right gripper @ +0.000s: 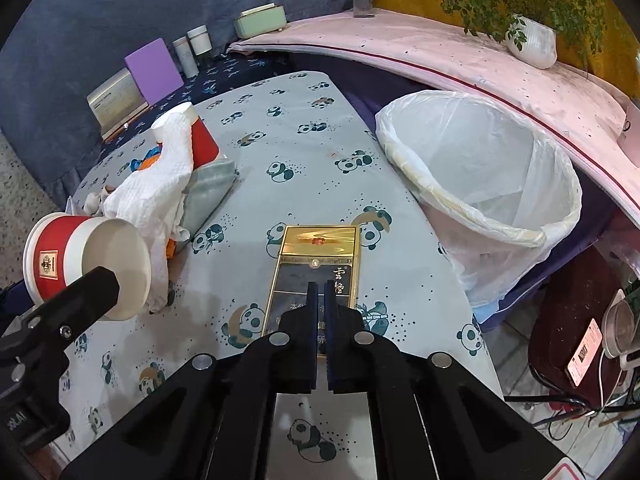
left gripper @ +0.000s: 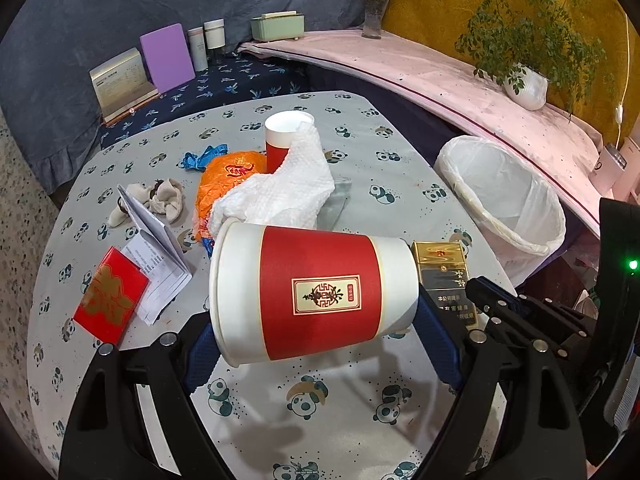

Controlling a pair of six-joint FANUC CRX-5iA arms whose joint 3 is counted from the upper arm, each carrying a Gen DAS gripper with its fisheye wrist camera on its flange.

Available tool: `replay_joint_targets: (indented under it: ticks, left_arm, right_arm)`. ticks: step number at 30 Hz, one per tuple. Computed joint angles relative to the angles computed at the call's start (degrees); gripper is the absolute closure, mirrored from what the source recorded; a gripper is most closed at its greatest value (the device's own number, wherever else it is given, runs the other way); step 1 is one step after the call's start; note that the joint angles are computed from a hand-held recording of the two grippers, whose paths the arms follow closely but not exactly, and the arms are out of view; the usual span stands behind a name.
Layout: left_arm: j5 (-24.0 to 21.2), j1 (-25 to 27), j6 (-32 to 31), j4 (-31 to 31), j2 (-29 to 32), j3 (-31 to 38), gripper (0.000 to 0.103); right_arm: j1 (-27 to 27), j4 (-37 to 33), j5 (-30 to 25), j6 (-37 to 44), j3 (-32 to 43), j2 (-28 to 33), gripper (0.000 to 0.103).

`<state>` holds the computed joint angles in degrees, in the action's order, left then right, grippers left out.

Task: Collect trash
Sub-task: 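Grasp the red-white paper cup with the left tool while the right tool grasps the gold cigarette box, then carry the cup in the left tool and the box in the right tool over the white trash bin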

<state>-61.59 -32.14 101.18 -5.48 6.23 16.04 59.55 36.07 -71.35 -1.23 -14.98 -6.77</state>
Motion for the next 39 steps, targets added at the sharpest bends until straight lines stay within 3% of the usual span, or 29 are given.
replay_joint_targets:
  ticks: [1, 3, 12, 15, 16, 22, 29, 39]
  left_arm:
    - [-0.1, 0.0, 0.0, 0.0, 0.0, 0.0, 0.022]
    - [-0.2, 0.1, 0.2, -0.2, -0.1, 0.1, 0.022]
    - [-1.2, 0.7, 1.6, -1.6, 0.2, 0.4, 0.022]
    - [-1.3, 0.7, 1.6, -1.6, 0.5, 0.7, 0.022]
    - [-1.3, 0.7, 1.5, -1.4, 0.7, 0.8, 0.022]
    - [-0.9, 0.3, 1.1, -1.0, 1.1, 1.4, 0.022]
    - [-0.1, -1.3, -0.3, 0.0, 2.9, 3.8, 0.022]
    - [1.0, -4.8, -8.0, 7.6, 12.0, 14.0, 0.022]
  right_arm:
    - [0.0, 0.0, -0.3, -0.2, 0.2, 0.2, 0.061]
    - [0.3, 2.1, 0.3, -2.4, -0.9, 0.0, 0.032]
    - [-2.2, -2.2, 1.6, 1.3, 0.4, 3.9, 0.030]
    - [-1.6, -1.2, 0.0, 3.1, 1.2, 5.1, 0.047]
    - [-1.6, -1.1, -0.1, 3.5, 1.3, 5.2, 0.047]
    - [-1.0, 0.1, 0.9, 1.3, -0.4, 2.5, 0.047]
    - [0.1, 4.8, -2.5, -3.1, -2.8, -2.3, 0.047]
    - [-2.2, 10.0, -8.0, -8.0, -7.4, -11.1, 0.047]
